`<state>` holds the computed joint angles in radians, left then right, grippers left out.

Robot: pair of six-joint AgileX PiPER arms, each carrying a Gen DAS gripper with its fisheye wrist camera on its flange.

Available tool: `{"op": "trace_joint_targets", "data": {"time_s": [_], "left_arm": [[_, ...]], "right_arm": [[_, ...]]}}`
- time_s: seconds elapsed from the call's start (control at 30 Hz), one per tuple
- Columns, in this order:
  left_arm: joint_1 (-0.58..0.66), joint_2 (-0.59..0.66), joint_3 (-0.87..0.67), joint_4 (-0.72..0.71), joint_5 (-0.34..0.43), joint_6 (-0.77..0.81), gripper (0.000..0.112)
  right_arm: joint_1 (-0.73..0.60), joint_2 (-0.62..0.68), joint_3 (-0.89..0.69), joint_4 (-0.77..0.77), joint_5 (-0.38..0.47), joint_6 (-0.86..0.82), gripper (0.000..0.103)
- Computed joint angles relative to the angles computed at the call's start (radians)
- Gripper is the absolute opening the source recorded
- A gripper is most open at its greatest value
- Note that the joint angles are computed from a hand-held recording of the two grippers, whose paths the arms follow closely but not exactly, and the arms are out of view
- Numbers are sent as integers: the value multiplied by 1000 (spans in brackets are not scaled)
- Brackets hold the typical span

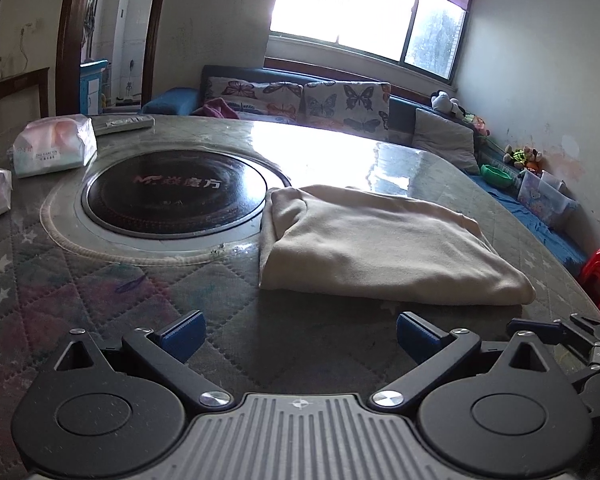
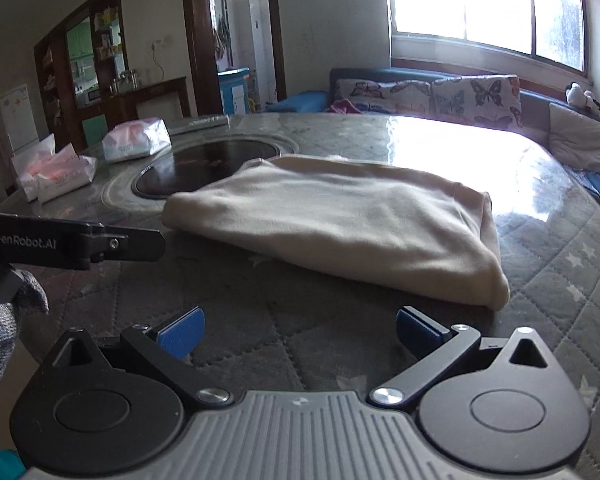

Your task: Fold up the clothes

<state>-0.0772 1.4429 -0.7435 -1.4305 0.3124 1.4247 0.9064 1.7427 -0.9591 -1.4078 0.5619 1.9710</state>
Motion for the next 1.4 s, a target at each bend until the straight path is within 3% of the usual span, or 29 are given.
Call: {"op": "trace_joint_targets", "data": {"time_s": [0.27,0.43,0.6,0.7,1.17,1.4], "left_arm": [[19,52,-42,141,49,-140,103],[22,63,-60,190,63,-196,103],[5,75,-100,352,71,-326,103],[20,93,-133,377,97,-361,103],[100,211,-343,474,127,-520,102],[172,292,-458,486,219,-609,98]], "right_arm": [[27,43,-58,119,63,-138,103],[33,52,-70,129,82,-131,103],[7,46,-84,170,50,-207,103],[-21,48,-107,219,18,-295,103],[-114,145,-388,508,-27,-891,86],[-120,282,-618,682,11,-1273,71]]}}
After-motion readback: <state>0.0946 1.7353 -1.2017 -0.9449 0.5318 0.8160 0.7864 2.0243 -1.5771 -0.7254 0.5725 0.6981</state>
